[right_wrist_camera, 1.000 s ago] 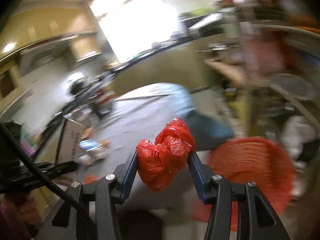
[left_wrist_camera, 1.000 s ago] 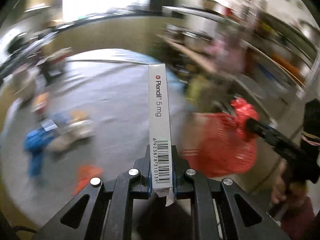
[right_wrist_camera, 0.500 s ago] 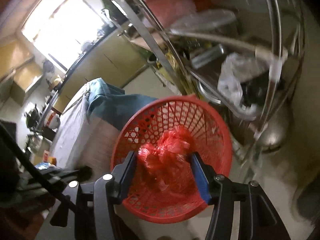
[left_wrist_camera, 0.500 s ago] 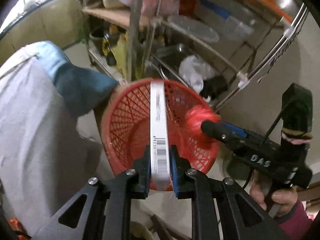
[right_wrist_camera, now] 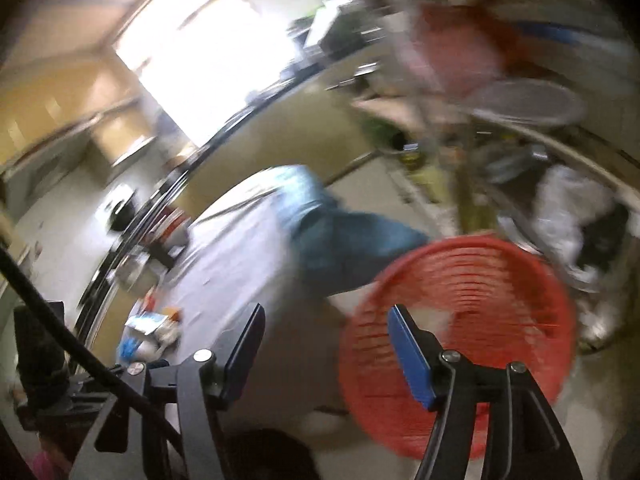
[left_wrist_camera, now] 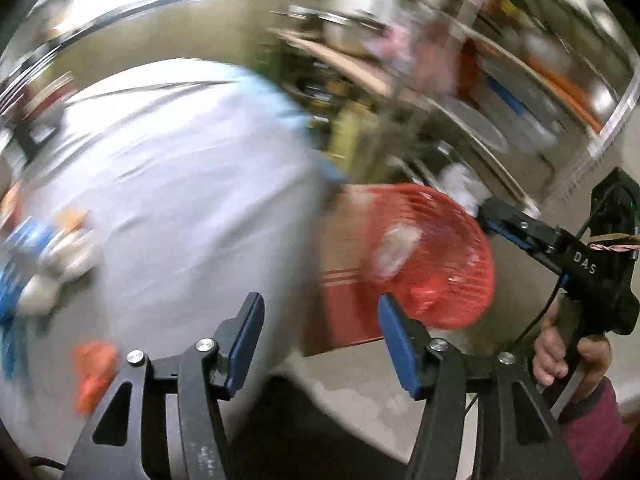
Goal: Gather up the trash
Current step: 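Return both tools to the table, right tool to the orange wrapper bundle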
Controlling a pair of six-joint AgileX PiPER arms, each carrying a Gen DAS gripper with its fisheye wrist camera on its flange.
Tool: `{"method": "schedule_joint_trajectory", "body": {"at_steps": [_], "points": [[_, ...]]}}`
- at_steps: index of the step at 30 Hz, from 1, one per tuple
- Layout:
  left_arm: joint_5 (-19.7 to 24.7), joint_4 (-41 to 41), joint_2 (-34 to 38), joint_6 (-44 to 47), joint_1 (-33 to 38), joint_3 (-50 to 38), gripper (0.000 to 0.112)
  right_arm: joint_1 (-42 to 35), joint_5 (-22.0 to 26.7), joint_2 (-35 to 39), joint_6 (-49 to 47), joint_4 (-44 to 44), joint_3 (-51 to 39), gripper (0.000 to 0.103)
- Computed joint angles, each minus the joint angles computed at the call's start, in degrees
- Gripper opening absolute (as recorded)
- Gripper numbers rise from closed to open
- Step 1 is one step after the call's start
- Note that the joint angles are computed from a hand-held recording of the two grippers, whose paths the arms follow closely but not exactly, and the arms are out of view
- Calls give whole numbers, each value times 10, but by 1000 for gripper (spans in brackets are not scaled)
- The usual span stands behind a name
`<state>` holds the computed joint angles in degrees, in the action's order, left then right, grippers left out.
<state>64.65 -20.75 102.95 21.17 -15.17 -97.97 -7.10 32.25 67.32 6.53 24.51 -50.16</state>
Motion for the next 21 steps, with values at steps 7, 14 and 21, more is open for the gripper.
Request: {"method": "schedule_joint_trajectory", "body": {"at_steps": [7, 14, 21], "points": [[-46, 21, -73, 38, 239, 110, 63, 243, -52, 159, 110, -47, -132, 67], [-46, -22, -7, 64, 404, 25, 65, 389, 40, 346, 247, -152, -337, 61], [5, -62, 67, 80, 445, -59, 67, 410, 146, 471, 273, -128, -473, 55]]}}
